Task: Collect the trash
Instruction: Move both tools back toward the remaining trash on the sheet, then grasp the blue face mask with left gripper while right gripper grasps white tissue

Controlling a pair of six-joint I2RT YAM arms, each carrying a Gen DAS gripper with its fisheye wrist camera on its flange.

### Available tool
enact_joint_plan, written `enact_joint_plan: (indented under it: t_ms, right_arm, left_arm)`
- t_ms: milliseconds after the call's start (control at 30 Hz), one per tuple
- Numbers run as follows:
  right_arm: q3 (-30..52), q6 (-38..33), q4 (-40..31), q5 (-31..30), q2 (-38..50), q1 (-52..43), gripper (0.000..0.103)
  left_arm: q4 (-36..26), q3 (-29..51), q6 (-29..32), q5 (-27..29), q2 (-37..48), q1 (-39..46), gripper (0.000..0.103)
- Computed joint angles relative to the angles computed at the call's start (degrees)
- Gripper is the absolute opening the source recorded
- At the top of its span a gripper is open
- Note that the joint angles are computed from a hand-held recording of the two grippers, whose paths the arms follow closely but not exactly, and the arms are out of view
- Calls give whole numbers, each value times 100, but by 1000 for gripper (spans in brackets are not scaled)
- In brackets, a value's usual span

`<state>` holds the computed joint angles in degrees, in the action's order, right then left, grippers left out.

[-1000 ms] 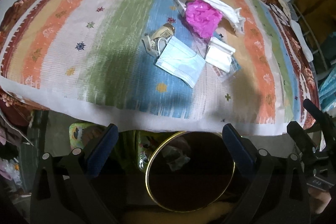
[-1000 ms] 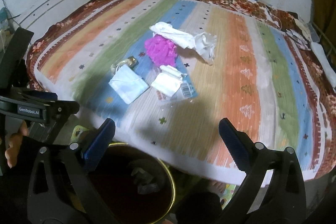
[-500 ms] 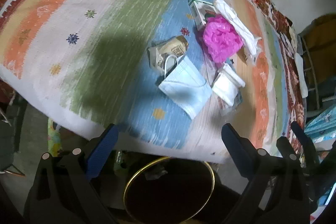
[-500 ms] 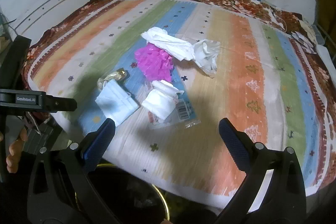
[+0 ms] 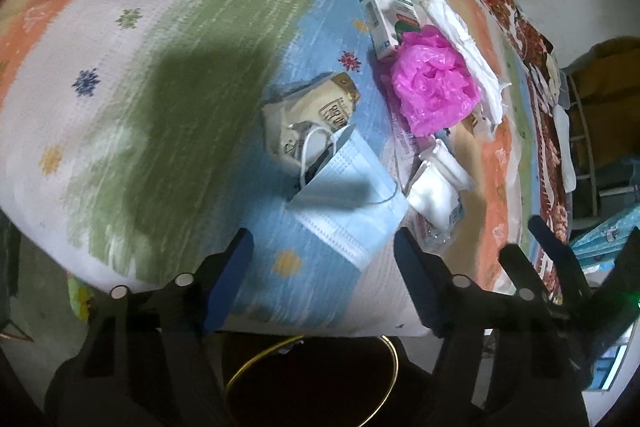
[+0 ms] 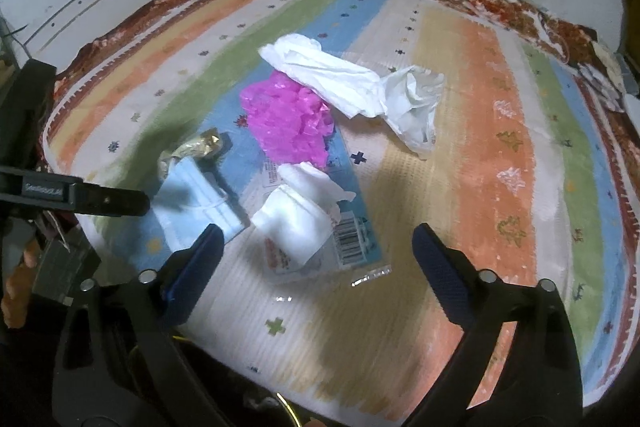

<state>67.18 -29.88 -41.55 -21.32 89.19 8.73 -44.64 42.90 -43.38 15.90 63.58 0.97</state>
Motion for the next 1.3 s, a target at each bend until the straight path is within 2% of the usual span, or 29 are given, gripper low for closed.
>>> enact_joint_plan:
  t_ms: [167, 433, 567, 633, 733, 767, 900, 1133, 1300]
  right_arm:
    - [106, -48, 233, 72, 422, 143, 82]
    - [321, -217, 372, 200, 983, 391, 67]
    - [349, -269, 451, 300, 1164, 468, 55]
    - [370, -288, 485, 296, 1234, 483, 50]
    - [370, -334, 543, 347, 1308, 531, 33]
    - [365, -345, 556, 364, 1326, 545, 30]
    - [276, -398, 597, 454, 1334, 595, 12]
    - [165, -404, 587, 455, 1198, 573, 4]
    - [178, -396, 469, 328, 1059, 500, 3]
  left_arm:
    - [52, 151, 222, 12, 116, -115, 68]
    - [270, 83, 298, 126, 492, 50, 54]
    - [408, 70, 266, 197, 684, 44, 48]
    - [431, 97, 272, 189, 793, 5, 41]
    - [475, 112, 316, 227, 935, -2, 31]
    - [475, 142, 330, 194, 1000, -31, 30]
    - [426, 218, 310, 154, 1224, -124, 4]
    - [308, 434, 191, 273, 1042, -291, 0]
    - [199, 574, 125, 299, 925, -344, 0]
